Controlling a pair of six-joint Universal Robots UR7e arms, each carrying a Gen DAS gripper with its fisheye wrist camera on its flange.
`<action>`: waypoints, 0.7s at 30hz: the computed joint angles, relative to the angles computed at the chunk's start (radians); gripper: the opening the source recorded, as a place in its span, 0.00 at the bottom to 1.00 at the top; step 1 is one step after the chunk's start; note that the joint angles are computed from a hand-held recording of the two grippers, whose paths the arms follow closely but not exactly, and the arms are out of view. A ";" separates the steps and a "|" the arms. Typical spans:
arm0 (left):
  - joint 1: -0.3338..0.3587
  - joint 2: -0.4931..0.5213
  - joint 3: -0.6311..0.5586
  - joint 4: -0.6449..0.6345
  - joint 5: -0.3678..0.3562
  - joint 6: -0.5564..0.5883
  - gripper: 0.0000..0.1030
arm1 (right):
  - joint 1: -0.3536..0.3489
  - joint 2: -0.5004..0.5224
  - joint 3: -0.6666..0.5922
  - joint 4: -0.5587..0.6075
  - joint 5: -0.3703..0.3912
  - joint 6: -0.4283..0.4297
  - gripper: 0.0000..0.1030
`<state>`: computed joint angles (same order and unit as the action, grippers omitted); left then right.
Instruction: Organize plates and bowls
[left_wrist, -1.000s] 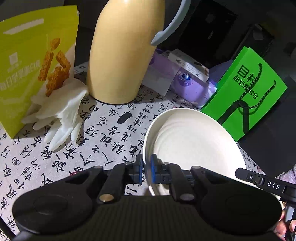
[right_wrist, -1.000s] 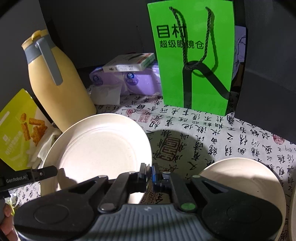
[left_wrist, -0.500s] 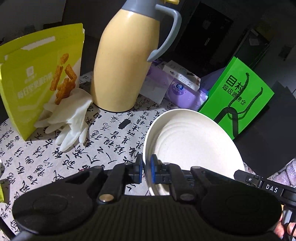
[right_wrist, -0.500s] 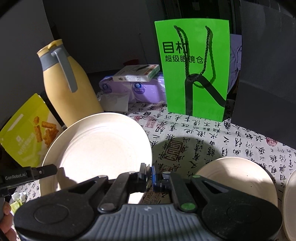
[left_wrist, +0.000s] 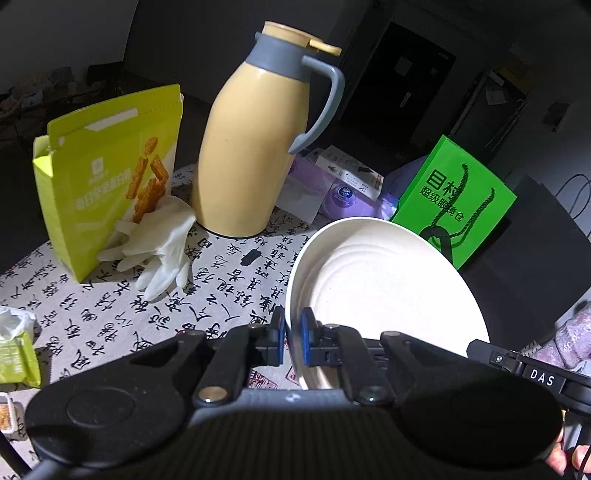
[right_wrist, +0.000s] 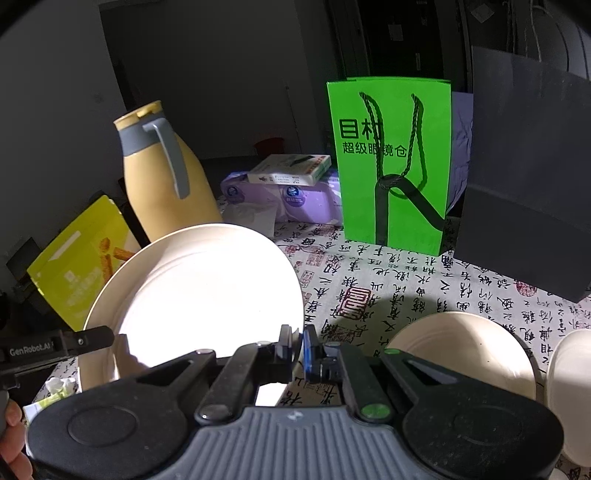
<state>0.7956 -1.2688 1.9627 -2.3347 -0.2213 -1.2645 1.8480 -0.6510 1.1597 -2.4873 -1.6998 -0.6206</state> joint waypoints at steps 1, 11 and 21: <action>-0.008 -0.007 0.002 0.035 0.004 -0.029 0.09 | 0.000 -0.010 0.012 -0.006 0.003 0.000 0.05; -0.090 -0.071 0.003 0.430 0.029 -0.361 0.09 | 0.004 -0.111 0.141 -0.060 0.025 -0.009 0.05; -0.172 -0.090 -0.029 0.828 0.024 -0.694 0.09 | -0.005 -0.210 0.265 -0.107 0.050 -0.014 0.06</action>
